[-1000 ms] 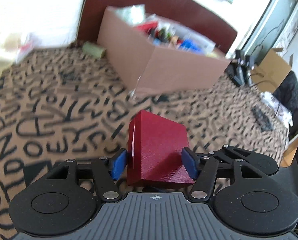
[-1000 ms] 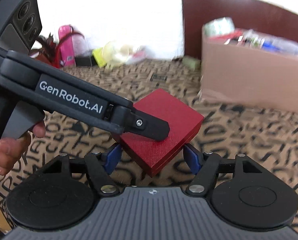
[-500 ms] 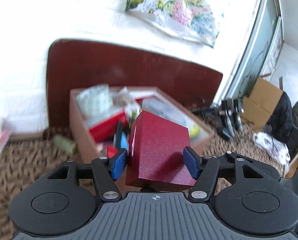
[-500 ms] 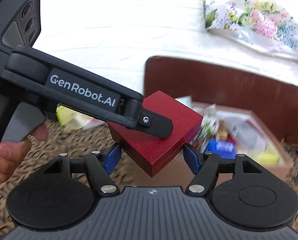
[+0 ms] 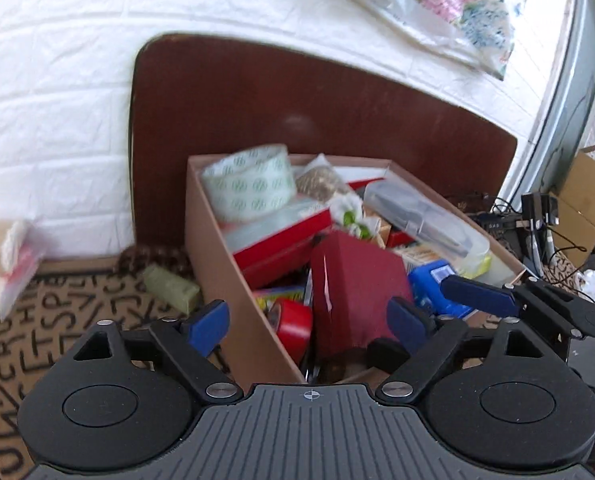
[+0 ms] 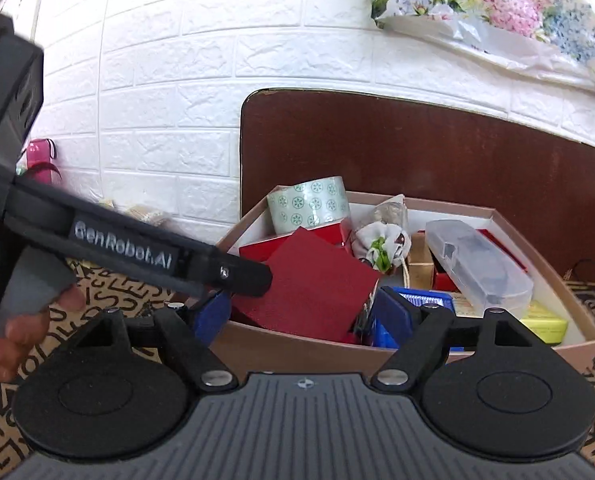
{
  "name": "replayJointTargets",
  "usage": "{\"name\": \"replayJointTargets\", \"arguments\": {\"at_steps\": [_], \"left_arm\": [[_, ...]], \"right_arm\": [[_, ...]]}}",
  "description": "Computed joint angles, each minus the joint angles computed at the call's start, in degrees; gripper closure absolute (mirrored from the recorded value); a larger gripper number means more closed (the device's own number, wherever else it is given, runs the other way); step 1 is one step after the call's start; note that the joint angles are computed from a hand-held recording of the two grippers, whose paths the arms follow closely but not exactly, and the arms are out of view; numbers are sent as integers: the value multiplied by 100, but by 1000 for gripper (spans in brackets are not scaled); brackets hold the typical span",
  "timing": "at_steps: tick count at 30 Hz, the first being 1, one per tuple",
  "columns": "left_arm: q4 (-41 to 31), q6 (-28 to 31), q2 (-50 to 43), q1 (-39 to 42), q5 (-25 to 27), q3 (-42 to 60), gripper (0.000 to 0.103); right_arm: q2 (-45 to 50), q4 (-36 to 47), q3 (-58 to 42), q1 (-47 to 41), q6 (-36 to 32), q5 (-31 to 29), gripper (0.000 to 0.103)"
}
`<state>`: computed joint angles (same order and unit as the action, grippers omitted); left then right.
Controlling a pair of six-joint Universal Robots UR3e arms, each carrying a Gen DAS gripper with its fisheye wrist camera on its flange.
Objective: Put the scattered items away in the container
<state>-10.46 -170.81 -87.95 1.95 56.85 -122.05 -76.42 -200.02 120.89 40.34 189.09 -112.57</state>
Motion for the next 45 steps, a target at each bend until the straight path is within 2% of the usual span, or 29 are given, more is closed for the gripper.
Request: {"name": "replayJointTargets", "arguments": {"at_steps": [3,5,6,8,10,12,16,20,23,27,30,32,34,39,45], "left_arm": [[-84,-24,54,57,-51,-4,5],[-173,37,173,77,-15,-46,2],[-170,47,237,44,94,-74,1],[-208,122,457,33,265,-191,0],[-332,212,816,67,372,-362,0],[-341,196,1273,48,537,-609,0],[-965,250,2522,-2,609,-1044,0],[-1543,-284,3756,24,615,-1473,0],[-2118,-652,4173,-412,1191,-1372,0],[-2241,-831,4153,-1336,2244,-1297,0],[-1963,-1074,3914,-2204,3263,-1327,0],[-1841,-1158,3914,-2565,3673,-1404,0],[-1837,-1189,4118,-2646,3721,-1508,0],[-2259,-1110,4507,-2452,3328,-1466,0],[-2092,-1190,4394,-2733,3651,-1469,0]], "right_arm": [[-3,298,-219,-176,-40,231,20],[64,318,-308,-325,63,608,19],[59,255,-254,-414,167,840,17],[22,287,-229,-373,373,838,12],[-224,475,-101,-245,655,652,4],[-545,677,63,-16,799,284,1],[-1499,2012,237,454,1297,-576,1],[-2529,3010,554,963,1768,-1270,1],[-2937,3681,582,1552,2065,-1913,1],[-3054,4262,526,2294,2531,-2619,1],[-3143,4645,517,2586,2904,-2859,1],[-3225,4946,497,2695,3138,-2928,1],[-3285,5207,458,2786,3293,-2970,1],[-3308,5594,362,3014,3554,-3120,1],[-3215,5717,249,3052,3618,-3087,1]]}}
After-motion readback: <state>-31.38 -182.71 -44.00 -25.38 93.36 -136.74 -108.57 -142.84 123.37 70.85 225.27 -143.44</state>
